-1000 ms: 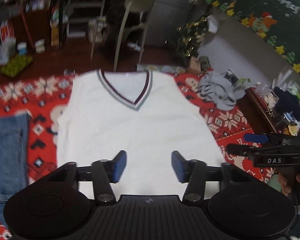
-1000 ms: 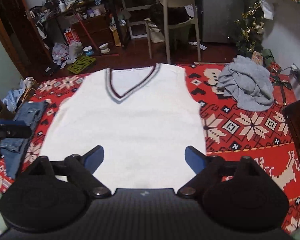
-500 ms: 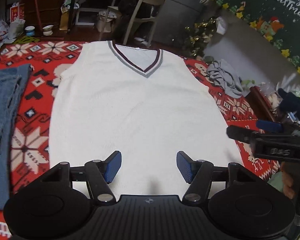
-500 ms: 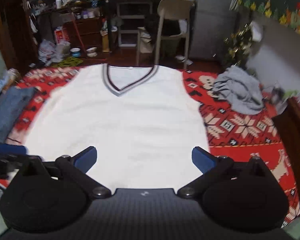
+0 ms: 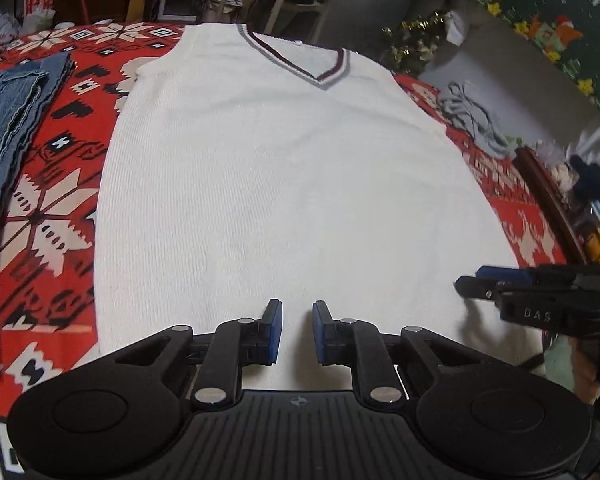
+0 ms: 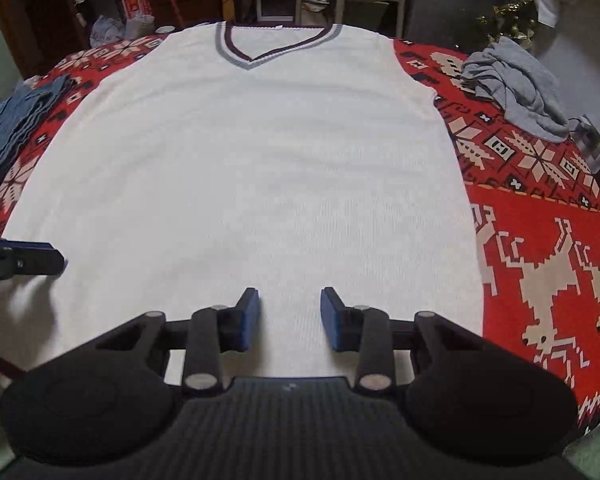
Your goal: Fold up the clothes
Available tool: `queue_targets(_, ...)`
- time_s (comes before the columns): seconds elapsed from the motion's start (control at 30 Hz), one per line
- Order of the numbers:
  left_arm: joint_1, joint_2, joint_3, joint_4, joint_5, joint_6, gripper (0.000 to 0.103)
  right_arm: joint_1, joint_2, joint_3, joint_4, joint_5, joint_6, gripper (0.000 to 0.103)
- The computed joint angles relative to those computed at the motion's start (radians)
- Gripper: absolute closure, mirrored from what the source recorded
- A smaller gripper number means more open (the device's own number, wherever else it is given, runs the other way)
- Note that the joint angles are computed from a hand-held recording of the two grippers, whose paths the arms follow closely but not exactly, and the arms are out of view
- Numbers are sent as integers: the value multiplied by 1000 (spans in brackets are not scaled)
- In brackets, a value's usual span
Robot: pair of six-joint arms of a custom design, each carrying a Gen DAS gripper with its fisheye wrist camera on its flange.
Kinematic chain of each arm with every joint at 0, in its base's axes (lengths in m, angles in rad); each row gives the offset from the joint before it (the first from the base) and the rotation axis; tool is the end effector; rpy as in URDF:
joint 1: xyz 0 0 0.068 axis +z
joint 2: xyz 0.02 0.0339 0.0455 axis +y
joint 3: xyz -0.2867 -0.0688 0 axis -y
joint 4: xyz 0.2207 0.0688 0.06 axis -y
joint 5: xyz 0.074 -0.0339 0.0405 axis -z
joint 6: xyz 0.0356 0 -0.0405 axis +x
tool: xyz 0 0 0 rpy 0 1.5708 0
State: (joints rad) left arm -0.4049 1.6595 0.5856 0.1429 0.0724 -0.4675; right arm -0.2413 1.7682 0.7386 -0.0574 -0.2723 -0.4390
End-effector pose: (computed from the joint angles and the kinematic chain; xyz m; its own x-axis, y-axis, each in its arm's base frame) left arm 0.2460 -0.1082 0.1458 -0.8532 -0.1234 -0.5068 0.0539 0.9456 -0.3209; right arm 0.2856 -0.0604 0.1405 -0.8243 -0.2187 -0.5222 -0.2670 0.9635 0.0178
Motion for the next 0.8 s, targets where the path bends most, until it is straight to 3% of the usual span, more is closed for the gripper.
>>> queue_targets(0.1, 1, -85, 50, -119, 5, 21, 88, -18, -51, 67, -131, -28, -14, 64)
queue_targets(0.23, -3, -209, 226, -381, 3, 64, 87, -34, -139, 252, -378, -59, 7, 60)
queue_targets(0.37, -30, -263, 496, -656, -20, 99, 87, -13, -217, 518, -657, -36, 5, 52)
queue_targets(0.5, -59, -248, 803, -940, -46, 79, 84, 23, -243, 856, -965, -10, 6, 29)
queue_targets(0.63, -81, -214, 1095, -1212, -103, 51, 84, 49, -224, 1170, -1227, 26, 83, 29)
queue_targets(0.73, -89, -195, 1240, -1332, -144, 3, 84, 58, -170, 1395, -1412, 67, 167, 27)
queue_targets(0.8, -109, -208, 1263, -1335, -170, -33, 84, 62, -160, 1481, -1476, 100, 192, 23)
